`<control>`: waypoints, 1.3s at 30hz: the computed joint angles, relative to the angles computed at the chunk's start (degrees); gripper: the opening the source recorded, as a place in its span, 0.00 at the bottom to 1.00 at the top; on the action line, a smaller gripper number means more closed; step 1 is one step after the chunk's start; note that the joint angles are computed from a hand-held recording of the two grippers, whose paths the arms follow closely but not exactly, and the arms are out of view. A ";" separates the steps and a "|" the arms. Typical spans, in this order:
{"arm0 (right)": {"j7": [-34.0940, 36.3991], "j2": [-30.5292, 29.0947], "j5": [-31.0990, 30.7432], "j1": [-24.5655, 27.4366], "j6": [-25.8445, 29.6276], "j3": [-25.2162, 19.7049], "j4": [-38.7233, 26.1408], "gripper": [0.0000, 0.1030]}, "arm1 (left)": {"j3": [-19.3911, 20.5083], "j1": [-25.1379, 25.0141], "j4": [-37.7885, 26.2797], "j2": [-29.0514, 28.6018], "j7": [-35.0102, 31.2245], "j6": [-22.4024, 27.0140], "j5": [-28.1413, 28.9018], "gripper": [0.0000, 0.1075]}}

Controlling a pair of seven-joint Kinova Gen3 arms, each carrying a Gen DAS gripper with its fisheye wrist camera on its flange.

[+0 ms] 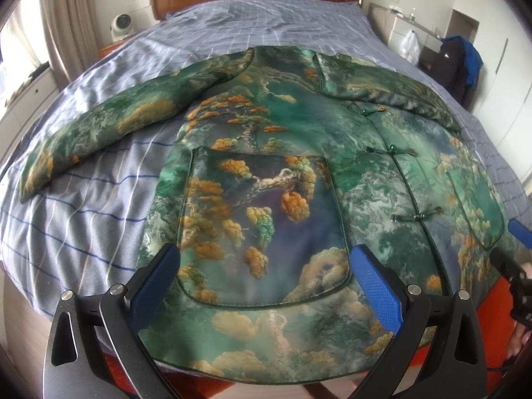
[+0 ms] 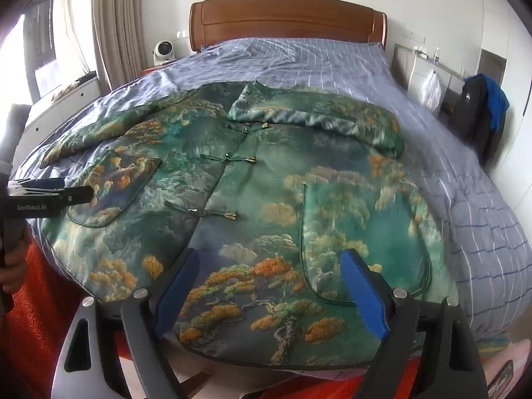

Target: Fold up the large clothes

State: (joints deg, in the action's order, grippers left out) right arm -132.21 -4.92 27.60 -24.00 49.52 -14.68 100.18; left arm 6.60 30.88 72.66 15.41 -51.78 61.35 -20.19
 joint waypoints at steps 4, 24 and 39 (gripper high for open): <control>0.72 0.28 -0.97 -0.40 -0.15 -0.07 -0.05 0.83 | -0.03 -0.19 0.12 -0.30 0.25 0.11 0.36 0.95; 0.31 1.03 -0.81 -2.04 -0.08 -0.42 -0.15 0.83 | 0.00 -0.20 0.73 -0.08 0.89 1.40 -0.74 0.95; 1.35 1.62 -2.53 -2.56 -0.44 0.09 -0.20 0.83 | -0.64 -0.94 0.43 0.23 1.71 3.25 -0.43 0.95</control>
State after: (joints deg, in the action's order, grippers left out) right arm -130.86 -3.30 25.07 -26.56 49.08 -14.59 99.98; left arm 5.96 29.94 73.09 15.64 -50.07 64.60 -20.62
